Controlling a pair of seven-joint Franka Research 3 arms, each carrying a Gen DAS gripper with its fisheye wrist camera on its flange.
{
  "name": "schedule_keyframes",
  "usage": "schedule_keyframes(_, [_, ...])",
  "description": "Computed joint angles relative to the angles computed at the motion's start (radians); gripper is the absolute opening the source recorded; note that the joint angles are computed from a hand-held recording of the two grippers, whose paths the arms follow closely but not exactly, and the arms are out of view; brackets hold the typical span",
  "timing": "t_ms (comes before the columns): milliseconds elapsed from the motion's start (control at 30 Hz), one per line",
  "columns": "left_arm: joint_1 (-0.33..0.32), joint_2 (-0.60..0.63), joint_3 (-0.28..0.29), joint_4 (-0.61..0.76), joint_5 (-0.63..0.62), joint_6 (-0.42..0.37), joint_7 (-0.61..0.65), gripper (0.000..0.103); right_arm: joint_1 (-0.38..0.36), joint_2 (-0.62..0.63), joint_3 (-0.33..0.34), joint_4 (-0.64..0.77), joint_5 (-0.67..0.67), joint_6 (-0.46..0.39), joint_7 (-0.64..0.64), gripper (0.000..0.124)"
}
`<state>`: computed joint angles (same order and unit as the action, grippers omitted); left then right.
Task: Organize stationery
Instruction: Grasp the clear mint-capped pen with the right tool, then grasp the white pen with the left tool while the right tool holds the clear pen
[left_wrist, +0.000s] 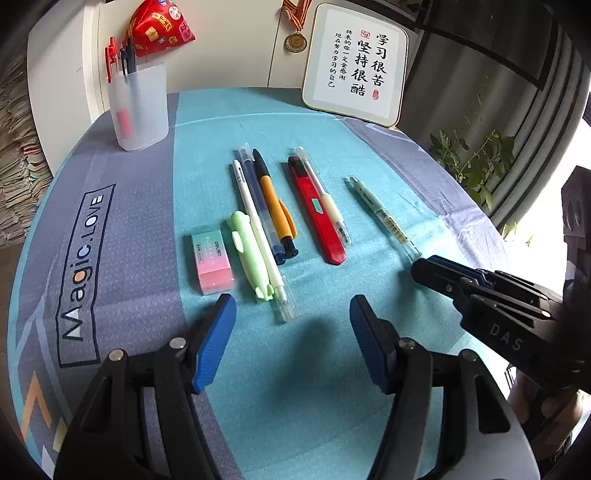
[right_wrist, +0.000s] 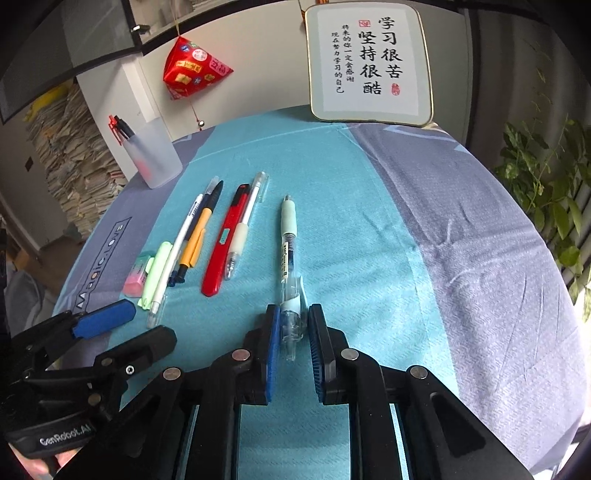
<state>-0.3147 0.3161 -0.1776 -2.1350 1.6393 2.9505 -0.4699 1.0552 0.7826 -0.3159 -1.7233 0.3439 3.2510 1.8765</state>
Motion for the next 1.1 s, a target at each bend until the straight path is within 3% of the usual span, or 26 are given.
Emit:
schedule_keyframes(133, [-0.016,-0.001,-0.001,-0.004,-0.082,-0.043,0.086,0.038,-0.043,-0.029,0.052,-0.043,0.018,0.036,-0.019,0.017])
schedule_keyframes(200, [-0.018,-0.002,0.005,-0.006,-0.094,-0.02,0.098,0.031,-0.054,-0.037,0.065,-0.054,0.029,0.045,-0.034,0.017])
schedule_keyframes(300, [-0.023,0.003,0.014,-0.001,-0.063,0.01,0.062,0.03,-0.089,-0.044,0.107,-0.064,0.045,0.066,-0.061,0.017])
schedule_keyframes(533, [-0.055,0.017,0.02,0.019,-0.149,-0.059,0.15,0.025,-0.182,-0.06,0.219,-0.083,0.078,0.11,-0.136,0.017])
schedule_keyframes(667, [-0.059,0.02,0.036,0.025,-0.148,-0.065,0.117,0.012,-0.251,-0.068,0.297,-0.098,0.089,0.137,-0.174,0.017])
schedule_keyframes(800, [-0.041,0.018,0.043,0.025,-0.07,-0.003,0.013,0.011,-0.268,-0.071,0.318,-0.106,0.112,0.15,-0.203,0.017])
schedule_keyframes(900, [-0.041,0.013,0.029,0.02,-0.057,-0.026,0.015,0.011,-0.244,-0.074,0.296,-0.111,0.144,0.15,-0.217,0.017])
schedule_keyframes(1100, [-0.039,-0.018,0.005,-0.003,0.001,-0.043,-0.03,0.011,-0.298,-0.093,0.357,-0.141,0.162,0.19,-0.231,0.017])
